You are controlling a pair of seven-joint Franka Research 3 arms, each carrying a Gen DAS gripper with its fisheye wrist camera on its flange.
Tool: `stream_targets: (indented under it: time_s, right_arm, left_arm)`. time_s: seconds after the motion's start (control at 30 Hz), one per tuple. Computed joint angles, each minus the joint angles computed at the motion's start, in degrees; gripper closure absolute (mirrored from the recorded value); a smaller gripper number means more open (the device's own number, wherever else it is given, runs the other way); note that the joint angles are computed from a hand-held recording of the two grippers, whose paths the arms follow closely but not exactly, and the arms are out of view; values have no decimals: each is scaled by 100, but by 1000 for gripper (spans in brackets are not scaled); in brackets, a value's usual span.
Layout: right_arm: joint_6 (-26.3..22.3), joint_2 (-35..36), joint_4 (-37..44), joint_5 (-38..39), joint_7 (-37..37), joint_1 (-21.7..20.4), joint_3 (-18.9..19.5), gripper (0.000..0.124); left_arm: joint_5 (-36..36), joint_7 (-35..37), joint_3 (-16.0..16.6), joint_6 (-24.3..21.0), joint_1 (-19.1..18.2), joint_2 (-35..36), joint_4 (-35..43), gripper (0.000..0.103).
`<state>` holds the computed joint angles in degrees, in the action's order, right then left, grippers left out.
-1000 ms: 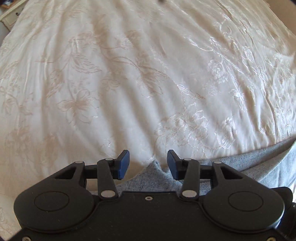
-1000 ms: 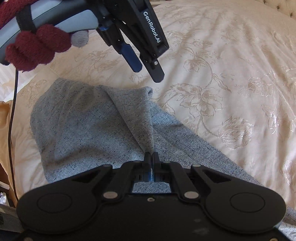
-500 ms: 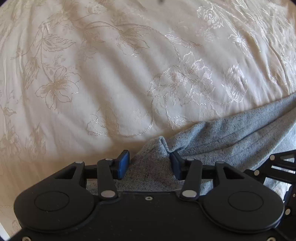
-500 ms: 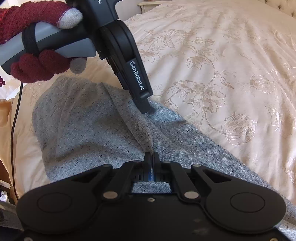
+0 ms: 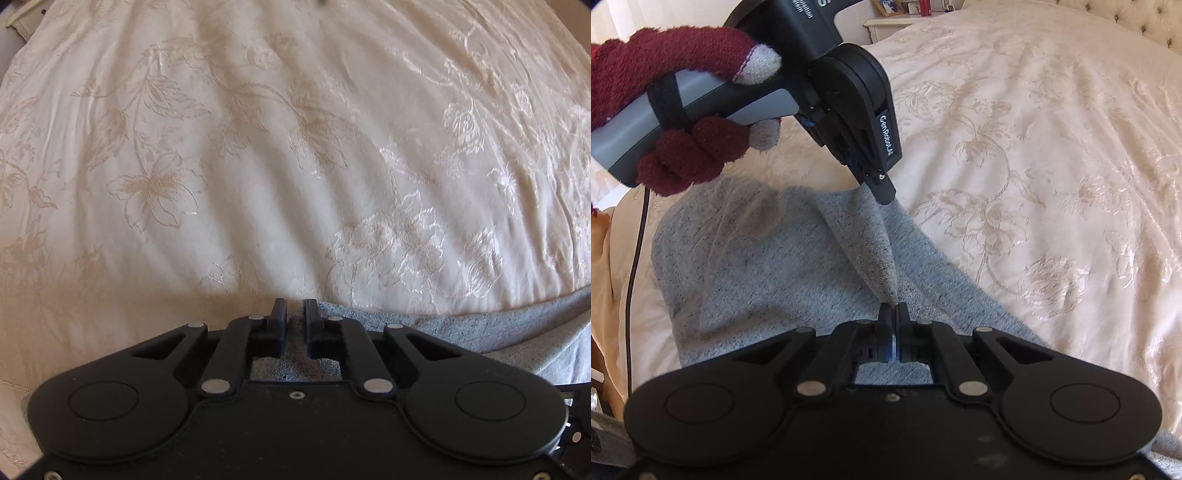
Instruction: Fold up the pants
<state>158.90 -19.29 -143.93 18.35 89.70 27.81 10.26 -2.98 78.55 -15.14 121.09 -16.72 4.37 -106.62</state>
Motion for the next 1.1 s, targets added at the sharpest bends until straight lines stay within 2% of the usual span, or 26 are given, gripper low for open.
stream_targets:
  time_s: [0.1,0.23,0.3,0.37,0.43,0.53,0.6,0.63,0.7,0.8,0.87,0.9,0.93,0.97,1.1]
  right_arm:
    - [72,195,160,-349,218,-264,97,120]
    - [80,585,431,-915,584,-557,175,120]
    - [90,692,522,-1481,1167,-801,335,120]
    - [150,629,521,-2327,2172,-1137,596,114]
    - [434,443,342,-2217,2442,-1014,466,114]
    - [603,234,153,-1595,2328,-633,237,114]
    - [480,243,133,-1310,2277,-477,202,114]
    - [381,300,155,-1272,2319,-474,241,114]
    - [103,460,243,-1565,2695,-659,461,114]
    - [-460,808,484,-1948,3442,-793,534,121]
    - [-382,797,434,-1863,3712,-708,402,124]
    - [-407,722,424,-1981,3886,-710,413,122]
    - [-396,632,397,-2101,3972,-699,426,114]
    - [-346,508,336,-2144,3986,-662,423,113]
    - [-210,76,41,-1306,3498,-145,254,113]
  left_arm:
    - [532,-430,67,259,2,16,53,103]
    - [1086,-1069,186,175,63,407,477,103]
    - [1163,-1301,225,231,128,384,479,102]
    - [1084,-1362,219,313,195,233,367,100]
    - [951,-1225,192,448,242,-121,63,98]
    - [679,-871,134,702,188,-669,-470,95]
    - [278,-475,137,834,107,-890,-788,95]
    - [59,-253,145,853,58,-932,-898,89]
    - [-25,-35,122,733,-11,-870,-995,84]
    - [955,-902,30,481,-2,-614,-1054,83]
    - [1278,-1613,91,131,61,-390,-964,83]
    - [1109,-1783,153,182,123,-417,-1026,83]
    - [836,-1850,208,303,187,-516,-1122,83]
    - [674,-1878,239,355,228,-626,-1190,83]
    - [747,-1618,231,506,208,-1258,-1630,84]
